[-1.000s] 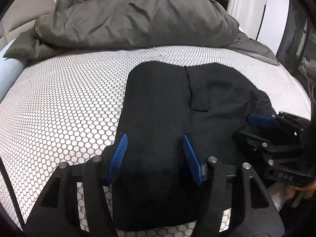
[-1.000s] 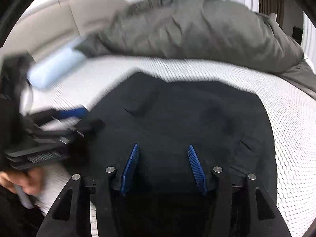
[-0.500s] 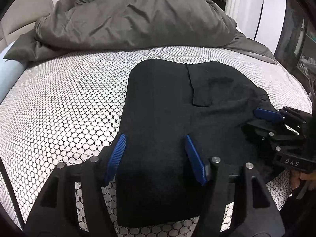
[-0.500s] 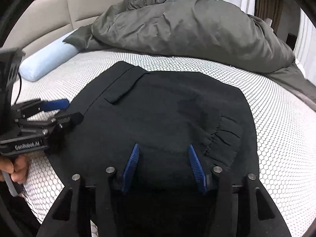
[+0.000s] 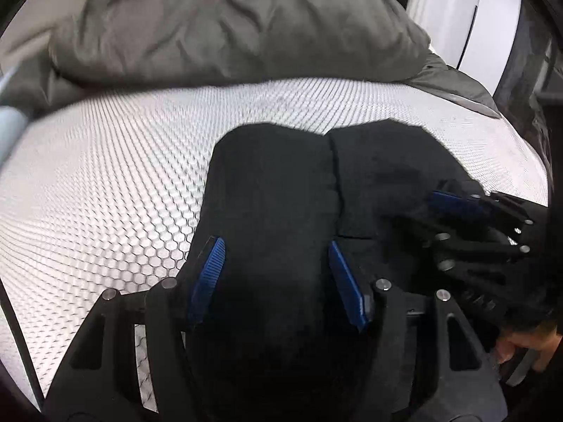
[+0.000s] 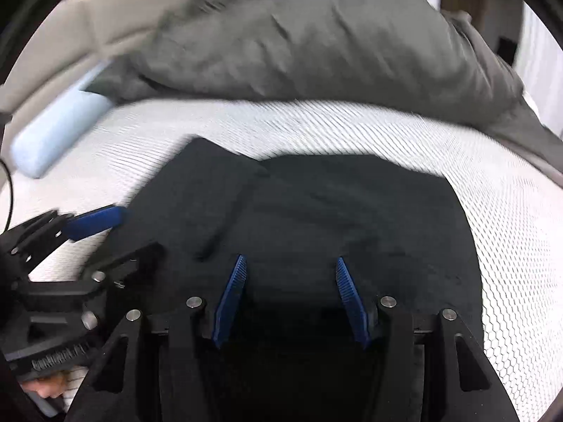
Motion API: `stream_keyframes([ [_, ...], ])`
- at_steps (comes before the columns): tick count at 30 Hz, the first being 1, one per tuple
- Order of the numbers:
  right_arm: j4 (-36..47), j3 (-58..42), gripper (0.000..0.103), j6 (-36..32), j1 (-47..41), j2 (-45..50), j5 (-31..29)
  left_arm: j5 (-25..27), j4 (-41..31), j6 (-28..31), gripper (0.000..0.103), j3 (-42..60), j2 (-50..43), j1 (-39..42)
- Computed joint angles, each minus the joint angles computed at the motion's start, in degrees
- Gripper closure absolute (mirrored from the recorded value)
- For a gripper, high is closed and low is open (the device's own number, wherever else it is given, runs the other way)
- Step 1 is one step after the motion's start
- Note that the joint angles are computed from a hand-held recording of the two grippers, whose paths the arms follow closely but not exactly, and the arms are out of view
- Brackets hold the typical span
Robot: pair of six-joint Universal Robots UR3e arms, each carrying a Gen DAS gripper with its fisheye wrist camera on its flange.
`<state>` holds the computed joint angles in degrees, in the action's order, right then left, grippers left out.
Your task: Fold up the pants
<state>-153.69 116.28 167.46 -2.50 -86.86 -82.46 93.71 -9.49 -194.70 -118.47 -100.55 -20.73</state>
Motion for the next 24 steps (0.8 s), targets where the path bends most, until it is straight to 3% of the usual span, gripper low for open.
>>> stream_keyframes([
  [2, 0.58, 0.92, 0.050, -2.20, -1.82, -0.97, -0.16, -2.61, 1.04, 1.61, 0.041, -2.16, 1.66, 1.93],
  [4, 1.41, 3.58, 0.055, -6.17, -6.42, -4.50, 3.70, -3.67, 1.36, 1.84, 0.032, -4.75, 3.95, 3.56],
  [5, 3.68, 4.97, 0.059, -8.15, -10.49, -7.08, 8.32, -4.19, 1.29, 1.78, 0.029, -5.65, 4.72, 4.15],
  [7, 7.46, 7.42, 0.059, -11.71, -17.93, -11.15, 18.23, -5.85, 0.39, 1.24, 0.028, -7.63, 7.00, 5.62],
  [9, 13.25, 8.39, 0.058, -15.28, -22.73, -14.87, 24.34, -6.14, -0.41, 0.86, 0.029, -10.12, 10.66, 6.77],
  [10, 16.62, 8.82, 0.053, -17.39, -25.12, -17.11, 26.90, -6.52, -0.58, 0.80, 0.028, -11.77, 12.85, 7.58],
  [11, 19.87, 9.38, 0.043, -19.21, -27.59, -19.78, 29.08, -7.39, -0.98, 0.61, 0.028, -14.27, 16.11, 9.06],
  [13, 30.01, 11.25, 0.027, -25.52, -36.09, -27.65, 34.21, -13.16, -2.89, 0.42, 0.028, -20.14, 23.56, 14.17],
  [15, 46.88, 10.93, 0.027, -35.33, -46.49, -34.71, 38.10, -19.76, -6.95, 1.37, 0.029, -25.26, 30.66, 19.16],
  [17, 59.47, 8.49, 0.027, -43.21, -52.55, -35.11, 38.01, -22.57, -8.67, 2.02, 0.029, -27.74, 33.50, 20.66],
  [20, 66.15, 7.43, 0.027, -46.79, -55.78, -33.84, 36.16, -18.60, -5.86, 0.65, 0.028, -27.20, 30.54, 16.11],
  [21, 66.53, 7.57, 0.027, -47.65, -55.20, -33.33, 35.13, -16.05, -4.78, 0.22, 0.028, -26.60, 29.25, 13.94],
  [24, 53.14, 13.81, 0.033, -44.57, -50.37, -36.69, 27.76, -11.44, -4.31, 0.36, 0.028, -25.08, 26.98, 10.25],
])
